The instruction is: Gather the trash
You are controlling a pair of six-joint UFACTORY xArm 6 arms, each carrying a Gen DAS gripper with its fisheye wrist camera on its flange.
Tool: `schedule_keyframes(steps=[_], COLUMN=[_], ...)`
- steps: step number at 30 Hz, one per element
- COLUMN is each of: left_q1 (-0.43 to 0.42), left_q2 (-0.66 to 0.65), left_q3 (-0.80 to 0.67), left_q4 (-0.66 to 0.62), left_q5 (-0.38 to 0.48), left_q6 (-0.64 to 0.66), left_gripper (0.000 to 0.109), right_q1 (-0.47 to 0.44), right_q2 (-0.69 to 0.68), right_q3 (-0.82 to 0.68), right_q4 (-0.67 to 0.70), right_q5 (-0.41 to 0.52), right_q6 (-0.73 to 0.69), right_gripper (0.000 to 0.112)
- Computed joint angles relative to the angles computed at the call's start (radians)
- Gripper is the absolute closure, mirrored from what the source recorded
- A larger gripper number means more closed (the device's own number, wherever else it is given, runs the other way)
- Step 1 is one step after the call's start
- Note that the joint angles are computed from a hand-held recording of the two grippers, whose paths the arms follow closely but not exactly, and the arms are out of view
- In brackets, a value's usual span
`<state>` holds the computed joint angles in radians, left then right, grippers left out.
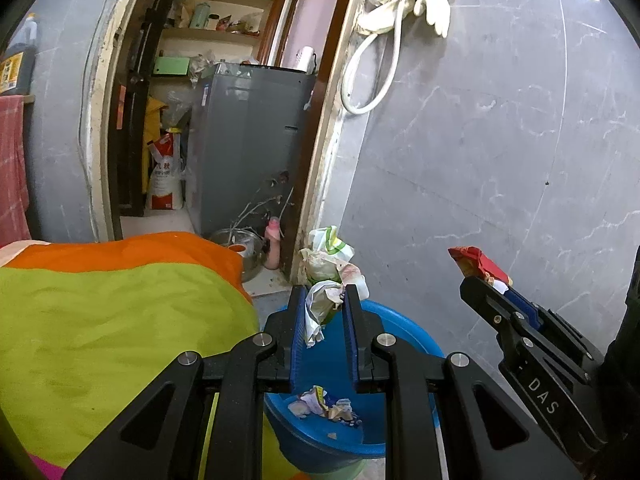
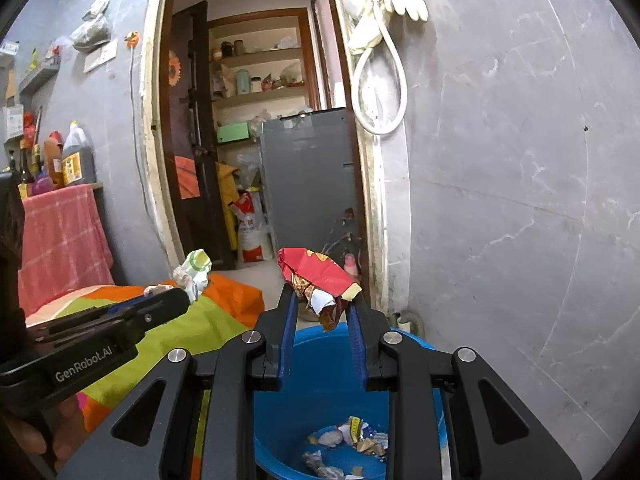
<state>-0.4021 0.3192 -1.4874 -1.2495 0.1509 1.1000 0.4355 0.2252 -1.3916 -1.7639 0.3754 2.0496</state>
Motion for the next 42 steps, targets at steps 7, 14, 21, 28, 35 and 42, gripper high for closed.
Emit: schedule_keyframes(steps=[7, 14, 21, 28, 35, 42], left_q1=[0.002, 0.016, 0.027, 0.031, 0.034, 0.045], left_q2=[0.042, 0.081, 0.106, 0.093, 0.064, 0.042], left_q3=[-0.033, -0.065, -0.09, -0.074, -0.047, -0.019], left_q4=[0.092, 0.204, 0.309, 0.283, 0.212, 0.232], left_q5=[0.019, 0.046, 0.074, 0.045, -0.056, -0.126], left_q6=[-0.092, -0.226, -0.333, -0.34, -0.31, -0.322], left_gripper=[0.094, 0.093, 0.08, 0.061, 0.019, 0.012], right_q1=[-0.012, -0.032, -0.052, -0.051, -0.038, -0.026], right_q2=[0.019, 0.038, 0.042, 0.008, -0.053, -0.082], right_q3=[-0.011, -0.026, -0.025, 0.012, 0.074, 0.107], right_q4=[0.043, 0.079, 0.073, 0.04, -0.022, -0.048], right_q5=[-0.004, -0.014, -0.019, 0.027, 0.109, 0.149], right_q6=[-0.034, -0.04, 0.002, 0.064, 0.143, 0.166], right_gripper=[0.087, 0.08, 0.064, 0.042, 0.023, 0.009])
